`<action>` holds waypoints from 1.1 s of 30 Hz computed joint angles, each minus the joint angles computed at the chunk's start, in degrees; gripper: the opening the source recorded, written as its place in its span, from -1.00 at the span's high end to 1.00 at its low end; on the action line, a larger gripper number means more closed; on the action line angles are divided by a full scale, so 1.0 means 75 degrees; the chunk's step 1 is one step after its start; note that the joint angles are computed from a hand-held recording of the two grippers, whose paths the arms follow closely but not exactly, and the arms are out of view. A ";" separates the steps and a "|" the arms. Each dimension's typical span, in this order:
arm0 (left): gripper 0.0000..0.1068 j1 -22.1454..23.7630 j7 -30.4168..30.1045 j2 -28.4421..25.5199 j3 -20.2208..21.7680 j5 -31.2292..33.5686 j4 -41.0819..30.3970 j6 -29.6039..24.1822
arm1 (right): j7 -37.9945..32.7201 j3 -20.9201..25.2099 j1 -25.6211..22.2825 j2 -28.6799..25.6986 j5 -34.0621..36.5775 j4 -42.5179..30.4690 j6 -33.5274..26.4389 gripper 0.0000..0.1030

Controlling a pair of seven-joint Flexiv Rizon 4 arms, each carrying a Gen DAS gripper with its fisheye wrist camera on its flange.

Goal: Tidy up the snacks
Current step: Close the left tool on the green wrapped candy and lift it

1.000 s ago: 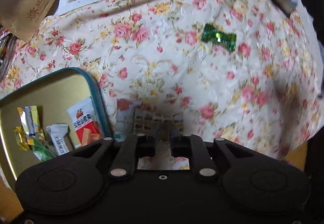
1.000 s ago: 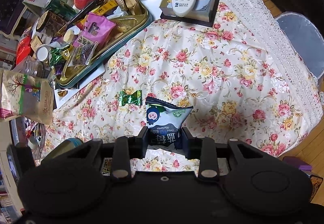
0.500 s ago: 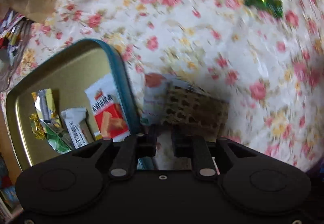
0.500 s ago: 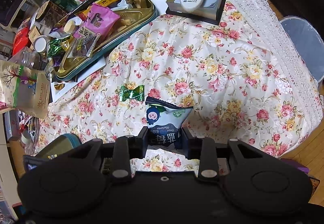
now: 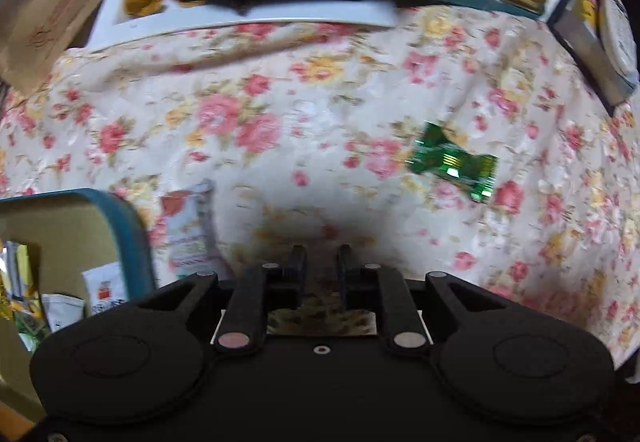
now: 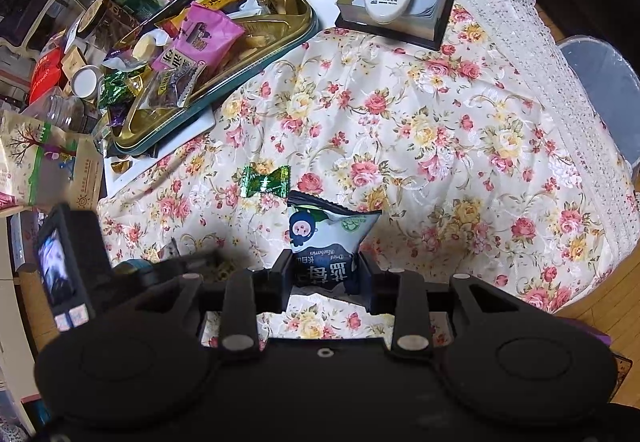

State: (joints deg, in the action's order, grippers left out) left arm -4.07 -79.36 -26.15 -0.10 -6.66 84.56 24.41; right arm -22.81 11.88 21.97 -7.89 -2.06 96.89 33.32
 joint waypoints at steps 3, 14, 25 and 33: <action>0.55 0.0072 0.0259 0.0147 -0.0131 -0.0306 0.0022 -0.0097 | 0.0003 -0.0003 -0.0026 0.0069 0.0022 0.0071 0.0079 0.31; 0.52 0.0244 0.2611 0.1072 -0.0067 0.0023 0.0949 0.0538 | -0.0002 0.0005 -0.0056 0.0165 0.0041 0.0146 0.0205 0.31; 0.47 0.0054 0.5110 0.1516 -0.0083 0.0559 0.2009 0.1603 | -0.0148 0.0025 0.0035 -0.0016 0.0035 -0.0042 0.0044 0.31; 0.47 0.0141 0.6011 0.1518 -0.0107 0.0174 0.2249 0.1830 | -0.0205 0.0018 -0.0001 0.0004 0.0177 -0.0027 0.0013 0.31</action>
State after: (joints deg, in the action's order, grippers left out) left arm -3.02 -34.28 -14.76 -0.90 -5.35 101.43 38.14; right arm -24.35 12.01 21.96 -7.86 -0.74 96.68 33.42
